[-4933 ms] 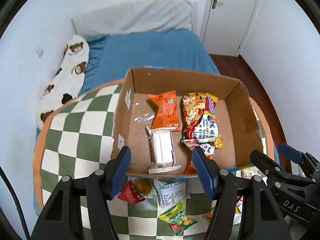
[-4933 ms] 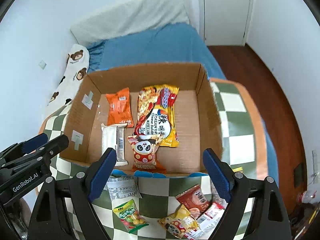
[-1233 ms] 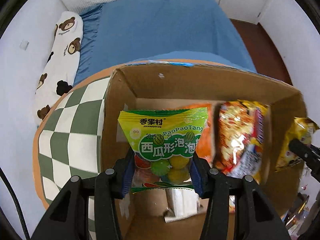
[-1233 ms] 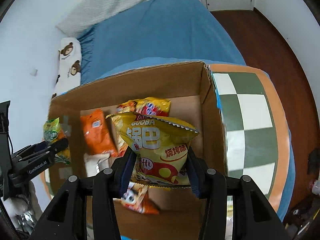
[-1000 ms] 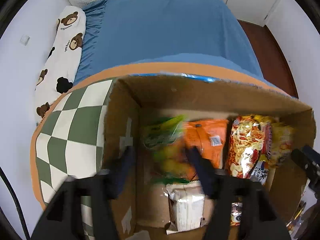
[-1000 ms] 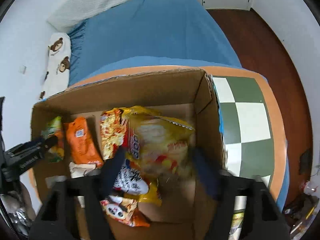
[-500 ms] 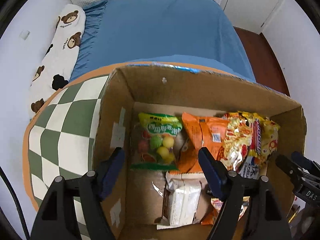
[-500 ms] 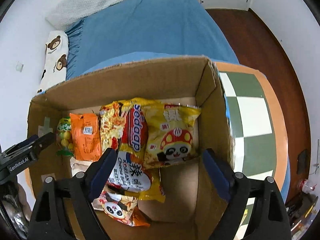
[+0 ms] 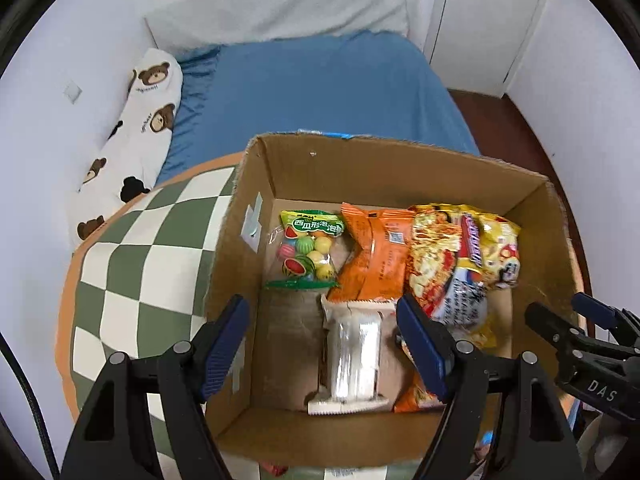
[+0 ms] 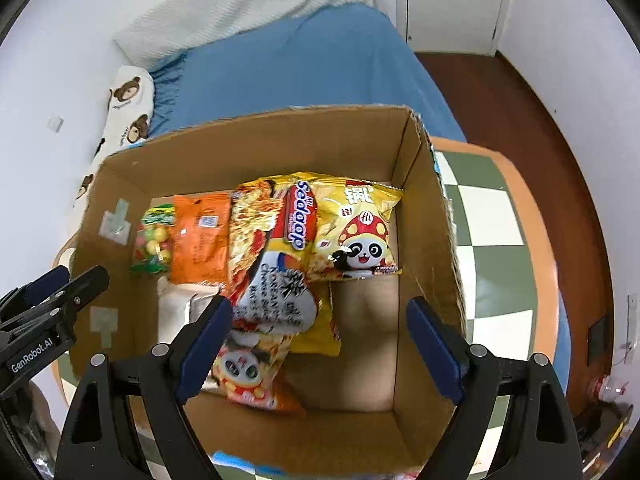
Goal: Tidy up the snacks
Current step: 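Withdraw both grippers from the box toward the remaining snacks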
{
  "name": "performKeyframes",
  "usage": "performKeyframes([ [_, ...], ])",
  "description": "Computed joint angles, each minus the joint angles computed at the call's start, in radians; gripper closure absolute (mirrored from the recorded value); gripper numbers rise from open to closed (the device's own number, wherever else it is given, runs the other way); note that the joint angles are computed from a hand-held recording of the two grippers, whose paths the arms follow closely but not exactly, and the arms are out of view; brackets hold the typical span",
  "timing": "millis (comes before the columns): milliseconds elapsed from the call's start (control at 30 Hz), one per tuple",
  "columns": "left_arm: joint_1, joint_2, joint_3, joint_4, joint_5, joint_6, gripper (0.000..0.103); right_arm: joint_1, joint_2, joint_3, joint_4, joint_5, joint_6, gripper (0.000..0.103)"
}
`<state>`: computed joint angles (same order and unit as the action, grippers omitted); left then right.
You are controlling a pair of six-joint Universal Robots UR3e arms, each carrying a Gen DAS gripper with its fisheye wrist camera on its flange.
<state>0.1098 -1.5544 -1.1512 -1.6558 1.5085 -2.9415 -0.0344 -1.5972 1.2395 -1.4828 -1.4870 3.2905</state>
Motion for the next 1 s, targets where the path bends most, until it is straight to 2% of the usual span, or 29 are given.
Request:
performKeyframes([
  [467,0.132,0.329,-0.053,-0.155,-0.107,0.101,0.028,0.081,-0.225,-0.067,0.14,-0.024,0.045,0.012],
  [767,0.276,0.461,0.044,-0.368,-0.211,0.205,0.028,0.128,-0.319,-0.137,0.244,-0.034,0.107,0.012],
  [900,0.37,0.563,-0.026,-0.48,-0.232,0.294,0.028,0.077,-0.422,-0.066,0.315,0.015,0.101,0.012],
  [1000,0.381,0.659,-0.187,-0.489,-0.176,0.318,0.028,-0.049,-0.546,0.042,0.41,0.074,0.025,0.012],
])
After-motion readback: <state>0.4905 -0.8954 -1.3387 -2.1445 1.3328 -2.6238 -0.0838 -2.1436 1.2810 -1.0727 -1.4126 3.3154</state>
